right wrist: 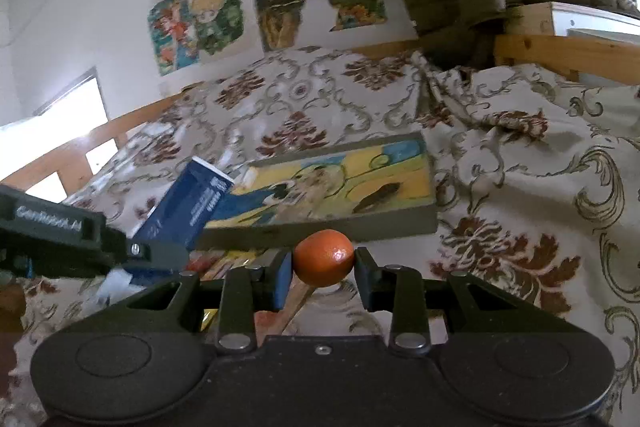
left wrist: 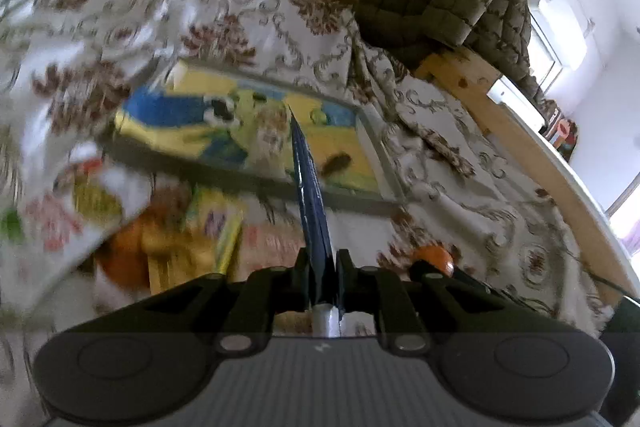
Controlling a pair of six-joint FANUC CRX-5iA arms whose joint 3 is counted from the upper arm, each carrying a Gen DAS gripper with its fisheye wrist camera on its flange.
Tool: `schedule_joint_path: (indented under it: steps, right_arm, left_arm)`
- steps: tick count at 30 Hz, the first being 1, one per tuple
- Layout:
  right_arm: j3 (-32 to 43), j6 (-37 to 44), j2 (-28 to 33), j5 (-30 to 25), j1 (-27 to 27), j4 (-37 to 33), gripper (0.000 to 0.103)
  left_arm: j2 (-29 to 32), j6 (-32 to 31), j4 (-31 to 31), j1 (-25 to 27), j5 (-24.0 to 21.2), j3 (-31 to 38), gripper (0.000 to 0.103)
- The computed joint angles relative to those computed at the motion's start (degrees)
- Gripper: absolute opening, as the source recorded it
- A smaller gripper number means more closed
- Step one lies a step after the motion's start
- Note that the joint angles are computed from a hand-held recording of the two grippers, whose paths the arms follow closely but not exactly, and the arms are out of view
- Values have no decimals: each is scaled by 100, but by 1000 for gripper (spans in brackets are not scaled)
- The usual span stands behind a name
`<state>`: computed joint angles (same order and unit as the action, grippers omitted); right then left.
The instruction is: Organize snacks
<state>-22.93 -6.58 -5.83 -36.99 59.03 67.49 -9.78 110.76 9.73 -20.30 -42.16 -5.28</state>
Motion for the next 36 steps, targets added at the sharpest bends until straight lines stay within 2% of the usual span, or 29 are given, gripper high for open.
schedule_joint_path:
  steps: [4,7,14,20,24,29,36]
  right_arm:
    - [84,-212,190,357,-292,173,36]
    - [223,-69,390,517,-457,219,36]
    - [621,-861,1026,807,-1117,1270,36]
    - [968,-733,1489,960,-1501,1535,36]
    - [1163,-593,1687,1141,-1646,1361,36]
    - [1373,-222,1896,1019,-1630,1105,36]
    - [1839,1291,2124,658,-1381,-568,36]
  left_arm:
    - [346,-287,17,120,214,292,13]
    - [580,-579,122,210,415,421,14]
    - [1137,-1280,661,363,1138,535,14]
    - [1791,-1218,616,364,1316,1056,13]
    - [2132,-1208,629,350,1266,1350,13]
    - [2483,-1069,361,301,995,1795,13]
    - [2797,-758,-5,270,614,2252,13]
